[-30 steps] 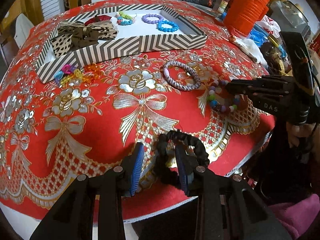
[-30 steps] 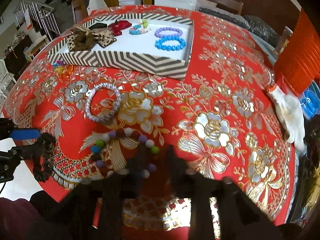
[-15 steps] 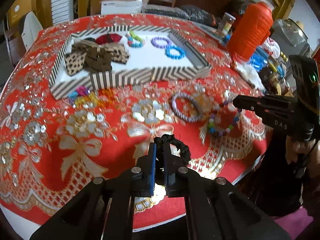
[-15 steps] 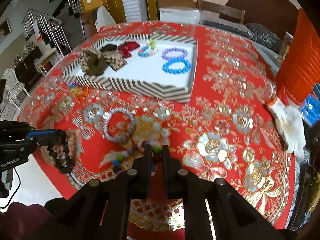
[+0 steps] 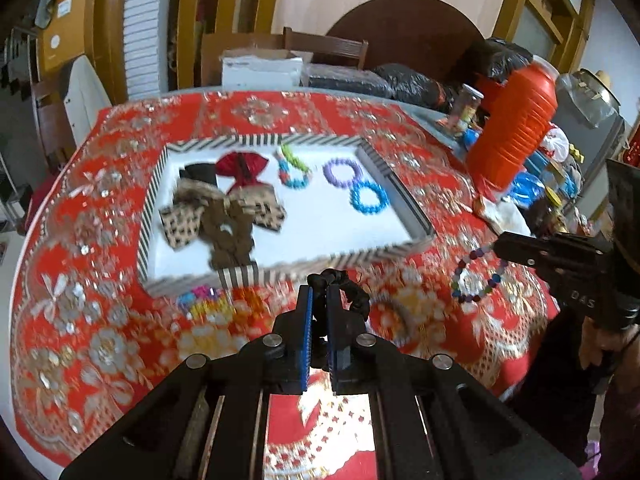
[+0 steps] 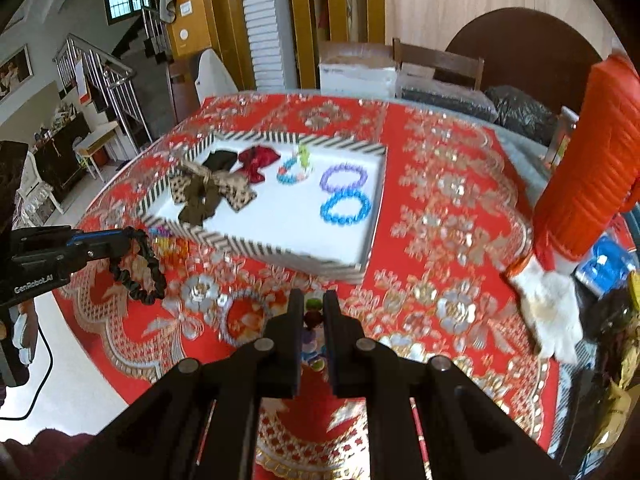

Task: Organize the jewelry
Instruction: 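Carry the black scrunchie into the tray with the left gripper while the right carries the bead bracelet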

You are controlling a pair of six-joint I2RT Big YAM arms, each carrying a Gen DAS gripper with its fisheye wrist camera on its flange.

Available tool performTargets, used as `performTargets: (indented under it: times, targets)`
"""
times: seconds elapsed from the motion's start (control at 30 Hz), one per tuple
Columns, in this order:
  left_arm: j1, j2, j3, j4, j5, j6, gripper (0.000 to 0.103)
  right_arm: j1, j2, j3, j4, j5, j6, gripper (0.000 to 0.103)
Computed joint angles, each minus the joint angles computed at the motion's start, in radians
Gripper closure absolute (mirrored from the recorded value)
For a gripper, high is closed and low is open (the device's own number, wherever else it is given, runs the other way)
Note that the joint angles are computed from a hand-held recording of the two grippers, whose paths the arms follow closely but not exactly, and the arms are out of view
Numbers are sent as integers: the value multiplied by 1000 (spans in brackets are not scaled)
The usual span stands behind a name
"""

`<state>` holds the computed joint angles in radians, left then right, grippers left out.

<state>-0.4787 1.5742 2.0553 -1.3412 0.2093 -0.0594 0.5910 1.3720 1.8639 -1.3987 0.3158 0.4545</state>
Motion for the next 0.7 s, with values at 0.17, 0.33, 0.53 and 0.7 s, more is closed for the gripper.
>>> performTargets:
  times: [0.17,0.33,0.53,0.7]
  targets:
    - [0,76,103,-24,-19,7,102,-23,42,76,2,0,-29,94]
    - [-4,143,183,-41,-34,14,102,-42,94,153,2,-7,-56,94]
    - [-5,204,256,-63,-45,13,102,-73,174,243,-6,-47,-75,94]
    - [1,277,356,-114,-42,-2,102,-87,231,291,-10,-73,-74,94]
